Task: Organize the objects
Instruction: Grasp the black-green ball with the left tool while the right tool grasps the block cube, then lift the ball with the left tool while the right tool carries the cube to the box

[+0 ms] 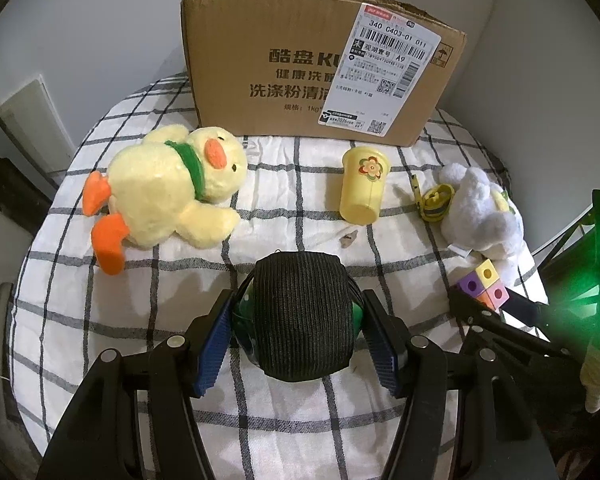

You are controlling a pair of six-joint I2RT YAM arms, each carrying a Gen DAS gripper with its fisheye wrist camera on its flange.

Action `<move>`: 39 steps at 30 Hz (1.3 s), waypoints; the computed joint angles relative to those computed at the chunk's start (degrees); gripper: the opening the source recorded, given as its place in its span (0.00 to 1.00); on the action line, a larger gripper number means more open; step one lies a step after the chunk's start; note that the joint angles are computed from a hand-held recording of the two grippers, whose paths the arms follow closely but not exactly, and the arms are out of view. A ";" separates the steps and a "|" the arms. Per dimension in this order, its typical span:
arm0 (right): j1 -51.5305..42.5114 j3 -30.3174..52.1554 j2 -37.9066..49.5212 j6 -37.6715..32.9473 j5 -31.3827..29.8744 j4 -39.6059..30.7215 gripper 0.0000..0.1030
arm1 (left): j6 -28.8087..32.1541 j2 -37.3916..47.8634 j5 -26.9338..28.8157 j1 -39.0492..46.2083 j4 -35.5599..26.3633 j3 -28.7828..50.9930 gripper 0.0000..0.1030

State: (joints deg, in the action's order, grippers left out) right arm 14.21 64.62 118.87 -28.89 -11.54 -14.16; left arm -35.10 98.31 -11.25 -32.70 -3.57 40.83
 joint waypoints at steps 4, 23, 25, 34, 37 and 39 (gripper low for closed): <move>-0.83 -0.23 -0.40 -0.16 -1.23 -0.24 0.48 | -0.11 0.38 0.04 -0.07 -0.15 0.01 0.59; -7.37 -3.50 -8.81 -3.52 -12.94 -6.28 0.47 | -0.75 -4.12 -1.30 -1.78 -1.56 -2.35 0.60; -7.08 -4.31 -9.82 -3.40 -13.19 -5.51 0.47 | -0.40 -4.89 -1.79 -1.80 -1.97 -2.54 0.60; -6.86 -6.48 -13.92 -3.30 -16.62 -5.13 0.47 | 2.12 -9.67 -2.94 -0.49 -3.33 -3.49 0.60; -6.62 -6.80 -15.52 -3.06 -18.28 -5.45 0.47 | 2.96 -11.49 -3.28 0.34 -3.83 -3.59 0.60; -6.28 -6.80 -16.37 -2.70 -18.95 -5.33 0.47 | 3.47 -13.01 -3.63 0.96 -4.36 -3.69 0.60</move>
State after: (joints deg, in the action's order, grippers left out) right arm 7.93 57.81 102.50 -31.59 -30.49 -19.49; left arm -31.63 85.31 -14.87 -31.74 -7.93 37.14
